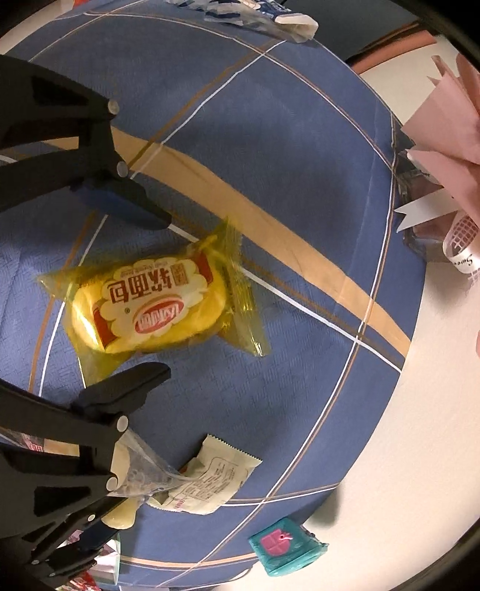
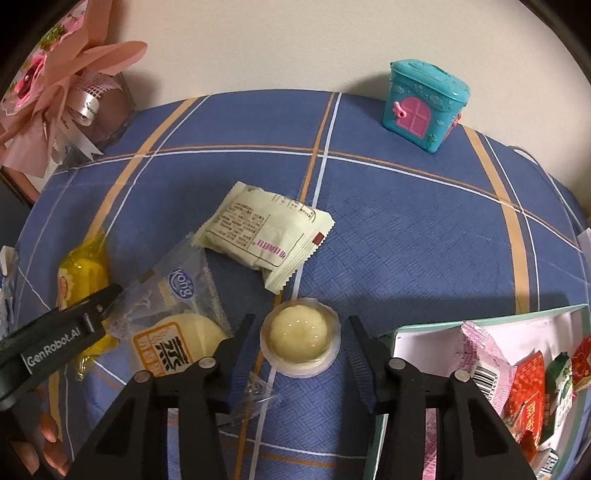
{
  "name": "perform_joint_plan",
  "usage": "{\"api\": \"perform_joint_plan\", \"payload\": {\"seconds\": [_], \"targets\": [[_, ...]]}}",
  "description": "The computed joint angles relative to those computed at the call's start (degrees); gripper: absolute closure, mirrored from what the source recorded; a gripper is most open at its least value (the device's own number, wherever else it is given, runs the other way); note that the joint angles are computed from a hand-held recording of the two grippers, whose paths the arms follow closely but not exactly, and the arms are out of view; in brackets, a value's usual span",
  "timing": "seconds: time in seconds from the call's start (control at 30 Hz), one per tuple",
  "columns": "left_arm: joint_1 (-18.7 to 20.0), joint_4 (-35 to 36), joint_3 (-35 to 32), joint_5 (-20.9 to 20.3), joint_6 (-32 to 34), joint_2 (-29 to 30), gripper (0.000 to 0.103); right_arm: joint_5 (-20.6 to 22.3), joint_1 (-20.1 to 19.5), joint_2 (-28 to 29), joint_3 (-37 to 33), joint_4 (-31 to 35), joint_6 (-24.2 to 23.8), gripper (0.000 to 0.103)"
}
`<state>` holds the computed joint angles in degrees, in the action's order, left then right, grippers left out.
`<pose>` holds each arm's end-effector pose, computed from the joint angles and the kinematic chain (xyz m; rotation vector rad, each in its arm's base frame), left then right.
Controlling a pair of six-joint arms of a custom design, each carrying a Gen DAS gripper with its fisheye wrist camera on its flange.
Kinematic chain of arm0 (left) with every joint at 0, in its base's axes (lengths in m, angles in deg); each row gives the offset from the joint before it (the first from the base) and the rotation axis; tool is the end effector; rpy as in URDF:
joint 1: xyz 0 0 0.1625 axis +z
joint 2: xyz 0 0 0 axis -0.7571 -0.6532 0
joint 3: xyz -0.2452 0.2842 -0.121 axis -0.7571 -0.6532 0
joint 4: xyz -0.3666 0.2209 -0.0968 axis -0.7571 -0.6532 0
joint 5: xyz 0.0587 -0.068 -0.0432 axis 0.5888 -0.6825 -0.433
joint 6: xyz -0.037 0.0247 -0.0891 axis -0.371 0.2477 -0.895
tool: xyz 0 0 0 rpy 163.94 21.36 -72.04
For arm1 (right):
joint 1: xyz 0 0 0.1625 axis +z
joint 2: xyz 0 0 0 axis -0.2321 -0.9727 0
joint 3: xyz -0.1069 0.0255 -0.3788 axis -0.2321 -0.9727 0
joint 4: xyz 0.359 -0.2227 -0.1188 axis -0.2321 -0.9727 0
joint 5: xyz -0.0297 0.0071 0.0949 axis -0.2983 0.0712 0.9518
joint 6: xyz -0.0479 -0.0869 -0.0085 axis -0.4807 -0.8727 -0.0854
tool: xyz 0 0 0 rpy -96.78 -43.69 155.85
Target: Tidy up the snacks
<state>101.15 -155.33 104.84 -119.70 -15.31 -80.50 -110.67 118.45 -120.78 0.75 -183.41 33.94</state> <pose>-0.1897 -0.5881 0.1630 -0.6597 2.1559 -0.7633 0.2500 -0.6474 0.1132 0.7821 -2.3401 0.2487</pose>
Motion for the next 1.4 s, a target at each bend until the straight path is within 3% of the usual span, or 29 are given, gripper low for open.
{"api": "perform_joint_plan", "payload": {"seconds": [0.17, 0.4, 0.83, 1.0, 1.4], "targets": [[-0.41, -0.32, 0.23, 0.03, 0.03, -0.12, 0.034, 1.37, -0.01, -0.32, -0.09, 2.04, 0.51, 0.052], [-0.05, -1.41, 0.6, -0.38, 0.55, -0.16, 0.034, -1.59, 0.15, 0.8, 0.56, -1.5, -1.3, 0.052], [0.48, -0.17, -0.28, 0.21, -0.15, 1.02, 0.035, -1.13, 0.03, 1.07, 1.76, -5.41, -3.27, 0.055], [0.22, -0.23, -0.11, 0.52, -0.33, 1.09, 0.056, -1.01, -0.01, 0.87, 2.07, -5.67, -2.64, 0.055], [-2.51, -2.19, 1.31, 4.12, -0.31, -0.7, 0.061, -0.08, 0.03, -0.36, 0.97, -2.36, -0.77, 0.058]]}}
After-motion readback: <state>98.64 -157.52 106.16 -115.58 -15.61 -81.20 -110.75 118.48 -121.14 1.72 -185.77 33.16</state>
